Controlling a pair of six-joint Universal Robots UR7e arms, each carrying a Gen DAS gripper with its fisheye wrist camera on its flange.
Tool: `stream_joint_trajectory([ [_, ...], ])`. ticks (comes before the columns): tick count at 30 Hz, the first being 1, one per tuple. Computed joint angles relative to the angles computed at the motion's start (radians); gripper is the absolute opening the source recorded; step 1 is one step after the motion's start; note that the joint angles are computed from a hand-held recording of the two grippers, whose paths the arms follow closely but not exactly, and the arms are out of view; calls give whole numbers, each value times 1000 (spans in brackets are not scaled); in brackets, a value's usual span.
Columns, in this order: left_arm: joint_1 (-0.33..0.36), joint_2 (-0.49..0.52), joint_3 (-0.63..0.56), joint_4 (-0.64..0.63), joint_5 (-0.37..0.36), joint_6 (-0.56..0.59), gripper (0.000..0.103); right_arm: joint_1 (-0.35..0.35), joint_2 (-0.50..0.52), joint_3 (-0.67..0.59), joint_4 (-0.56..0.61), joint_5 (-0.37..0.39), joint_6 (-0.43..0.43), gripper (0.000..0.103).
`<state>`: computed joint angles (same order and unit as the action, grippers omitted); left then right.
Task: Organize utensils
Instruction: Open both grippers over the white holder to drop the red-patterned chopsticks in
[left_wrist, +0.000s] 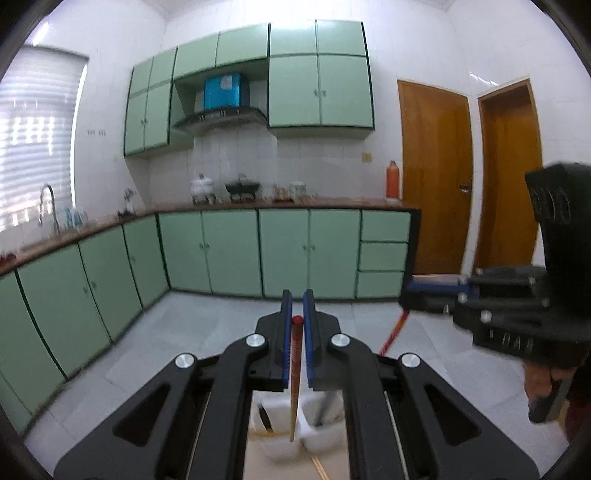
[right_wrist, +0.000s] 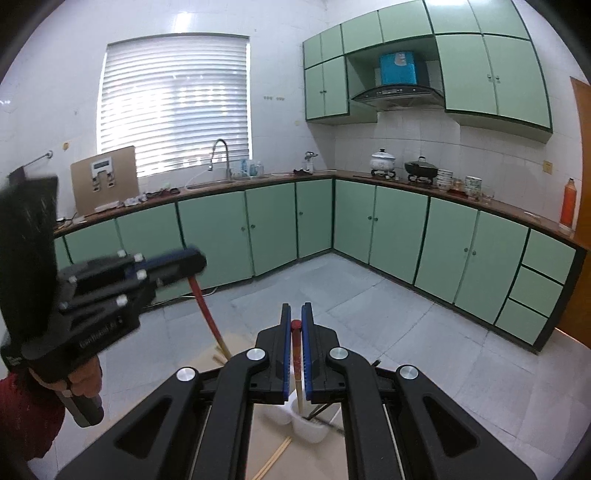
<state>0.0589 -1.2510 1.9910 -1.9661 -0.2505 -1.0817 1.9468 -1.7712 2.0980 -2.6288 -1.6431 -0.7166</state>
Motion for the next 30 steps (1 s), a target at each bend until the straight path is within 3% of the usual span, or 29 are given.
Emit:
stream_joint_trajectory([
  [4,57,62,6,-241,46,189,5,-14,65,-1,-76,-44,2,5],
  [6,91,92,8,-290,41,216,5,-32,92,6,-106,-52,10,5],
  [8,118,102,13,-286,34,204,5,-49,113,20,-140,-65,8,5],
  [14,190,90,59,-293,-77,138,5,-95,161,52,-176,-74,15,5],
  [18,222,67,67,-210,-139,80,7,-117,184,58,-174,-91,30,7],
  [19,223,55,76,-196,-146,67,9,-122,186,66,-188,-101,29,11],
  [21,217,28,96,-162,-155,29,31,-132,179,83,-209,-115,31,31],
  [23,199,0,112,-105,-144,-31,41,-148,160,110,-267,-119,41,66],
  [26,161,-48,139,-16,-139,-150,52,-165,120,147,-320,-123,44,70],
  [30,76,-90,158,237,-121,-413,66,-188,47,220,-394,-114,25,80],
])
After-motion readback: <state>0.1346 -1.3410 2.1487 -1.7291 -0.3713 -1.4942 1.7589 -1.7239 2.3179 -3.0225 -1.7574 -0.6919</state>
